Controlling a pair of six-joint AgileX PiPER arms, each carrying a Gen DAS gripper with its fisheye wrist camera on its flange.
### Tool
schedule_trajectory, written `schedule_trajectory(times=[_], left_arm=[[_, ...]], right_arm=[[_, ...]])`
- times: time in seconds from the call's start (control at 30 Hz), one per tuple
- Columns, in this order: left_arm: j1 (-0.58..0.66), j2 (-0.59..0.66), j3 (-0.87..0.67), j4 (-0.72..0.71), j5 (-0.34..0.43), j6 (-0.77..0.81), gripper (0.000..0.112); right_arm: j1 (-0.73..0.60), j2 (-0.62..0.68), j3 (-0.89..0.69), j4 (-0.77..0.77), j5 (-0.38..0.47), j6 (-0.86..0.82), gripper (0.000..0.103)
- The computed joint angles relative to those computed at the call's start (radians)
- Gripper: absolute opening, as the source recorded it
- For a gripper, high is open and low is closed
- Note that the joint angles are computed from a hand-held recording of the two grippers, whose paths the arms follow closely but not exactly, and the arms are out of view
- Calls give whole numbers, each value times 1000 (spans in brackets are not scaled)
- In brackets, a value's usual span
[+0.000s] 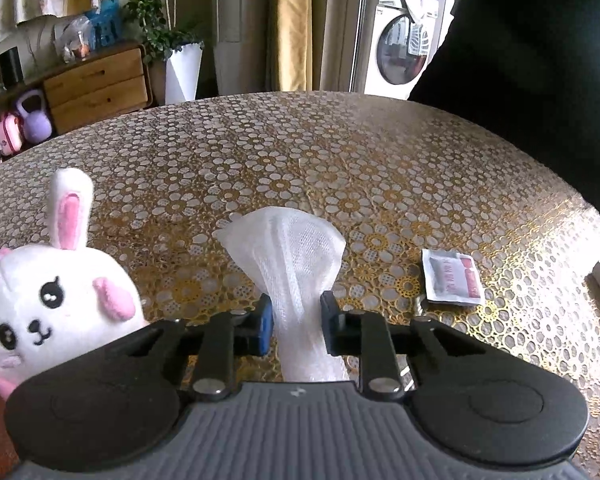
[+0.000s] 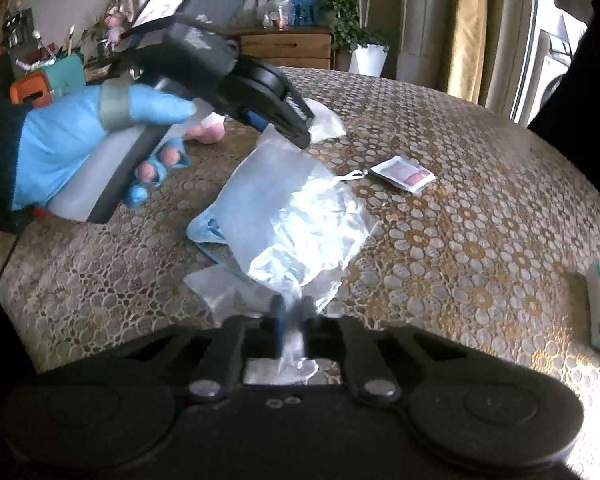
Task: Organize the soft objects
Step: 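Carry the face mask with the left gripper while the right gripper carries the plastic bag to the tray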
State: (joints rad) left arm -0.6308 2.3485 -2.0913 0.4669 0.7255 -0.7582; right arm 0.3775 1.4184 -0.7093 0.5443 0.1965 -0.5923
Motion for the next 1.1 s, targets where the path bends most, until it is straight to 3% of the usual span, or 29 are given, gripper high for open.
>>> schedule_trajectory(times=[0.27,0.5,0.83,1.1], left_arm=[[-1,-159,218,48,-88,-89,23],[-9,-318,408,73,-145,-134,23],[-11,-560,626,39,-142,-117,23],[-8,-757,767,7,-78,-80,23]], right_arm=[[3,-100,23,-81,22,135,0],[4,-197,-3,-179,112,291,0],[62,-303,-71,-215,254,418,0],[211,-317,-165,-396,324,654,1]])
